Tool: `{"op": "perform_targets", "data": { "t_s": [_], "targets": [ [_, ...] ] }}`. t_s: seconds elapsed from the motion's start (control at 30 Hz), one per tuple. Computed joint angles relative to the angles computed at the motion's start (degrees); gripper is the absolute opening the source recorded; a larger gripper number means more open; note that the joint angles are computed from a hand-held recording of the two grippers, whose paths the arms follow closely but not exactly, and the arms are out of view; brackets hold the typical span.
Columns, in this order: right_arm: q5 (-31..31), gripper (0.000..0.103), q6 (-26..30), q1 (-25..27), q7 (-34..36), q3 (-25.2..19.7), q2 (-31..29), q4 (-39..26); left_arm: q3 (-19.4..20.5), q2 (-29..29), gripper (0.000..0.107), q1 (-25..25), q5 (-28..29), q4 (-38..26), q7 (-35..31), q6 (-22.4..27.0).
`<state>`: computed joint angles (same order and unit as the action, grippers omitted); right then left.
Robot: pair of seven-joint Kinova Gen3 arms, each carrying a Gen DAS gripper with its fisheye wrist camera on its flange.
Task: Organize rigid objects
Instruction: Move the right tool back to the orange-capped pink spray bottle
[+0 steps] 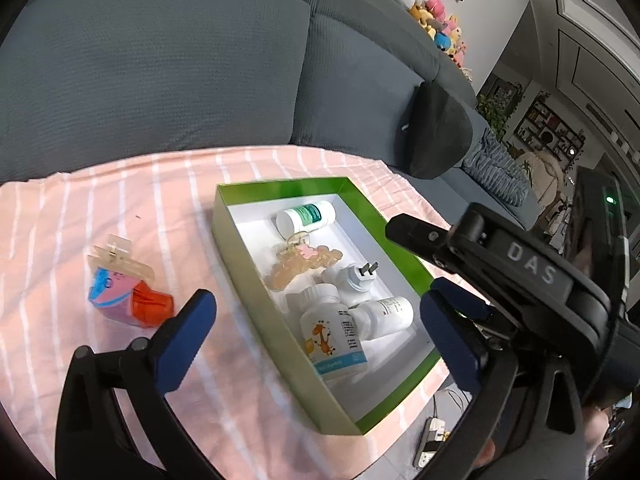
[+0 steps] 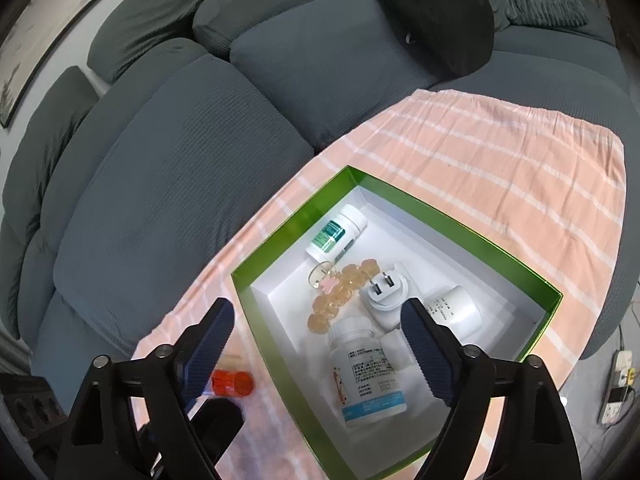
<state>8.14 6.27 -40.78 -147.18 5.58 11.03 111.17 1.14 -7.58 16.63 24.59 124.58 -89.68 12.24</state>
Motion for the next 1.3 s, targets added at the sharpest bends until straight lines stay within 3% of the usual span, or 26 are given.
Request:
{"op": "perform_targets", "data": {
  "t_s": [0.07, 0.17, 0.33, 0.4, 0.53, 0.63, 0.73, 0.9, 1.1, 1.17, 1.3],
  "targets": [
    [3.29, 0.09, 1.21, -0.22, -3.04, -0.28, -0.09, -0.58, 0.37, -1.18, 0.102, -1.0, -1.3, 0.5, 0.81, 0.61],
    [10.2, 0.09, 1.24, 4.52, -8.55, -5.95, -0.19, -0.63, 0.33, -3.29, 0.102, -2.22, -2.96, 1.84, 2.11, 0.92],
    [21.68, 0.092, 5.39, 5.65, -18.95, -9.59, 0.06, -2.44, -0.36, -6.89, 0.102, -4.81, -6.47, 4.49, 4.38, 2.12],
    [25.29, 0.099, 5.91, 4.99, -21.97, -9.74, 0.12, -2.61, 1.06, -8.61, 0.102, -8.18, -9.35, 5.6, 6.98, 3.3],
    [29.07, 0.1, 7.12, 3.06, -24.9, -9.28, -0.11, -3.26, 1.48, -11.67, 0.102, -13.48, -13.66, 7.59, 10.94, 5.46],
    [32.35, 0.1, 7.35, 4.22, -26.07, -12.17, 0.17, -3.95, 2.86, -13.9, 0.102, -19.05, -17.06, 8.96, 15.06, 6.73],
    [30.85, 0.1, 8.39, 4.09, -21.77, -13.98, 0.94, -5.72, 1.64, -15.65, 0.102, -21.81, -18.56, 10.04, 17.7, 7.79],
    [25.53, 0.1, 9.05, 12.27, -10.19, -26.5, 5.26, -10.61, -3.43, -17.54, 0.102, -21.92, -18.38, 10.39, 18.7, 10.24],
    [22.25, 0.1, 21.33, 17.32, 3.79, -41.17, 15.16, -23.37, -8.74, -19.47, 0.102, -20.58, -16.58, 10.76, 16.73, 12.04],
    [20.97, 0.1, 25.99, 15.12, 7.23, -41.0, 17.86, -28.02, -9.74, -20.07, 0.102, -20.55, -16.05, 10.9, 16.12, 12.42],
    [21.32, 0.1, 34.85, 6.67, 10.94, -35.4, 22.81, -37.58, -11.38, -20.51, 0.102, -20.26, -15.06, 10.85, 14.58, 13.25]
  ]
}}
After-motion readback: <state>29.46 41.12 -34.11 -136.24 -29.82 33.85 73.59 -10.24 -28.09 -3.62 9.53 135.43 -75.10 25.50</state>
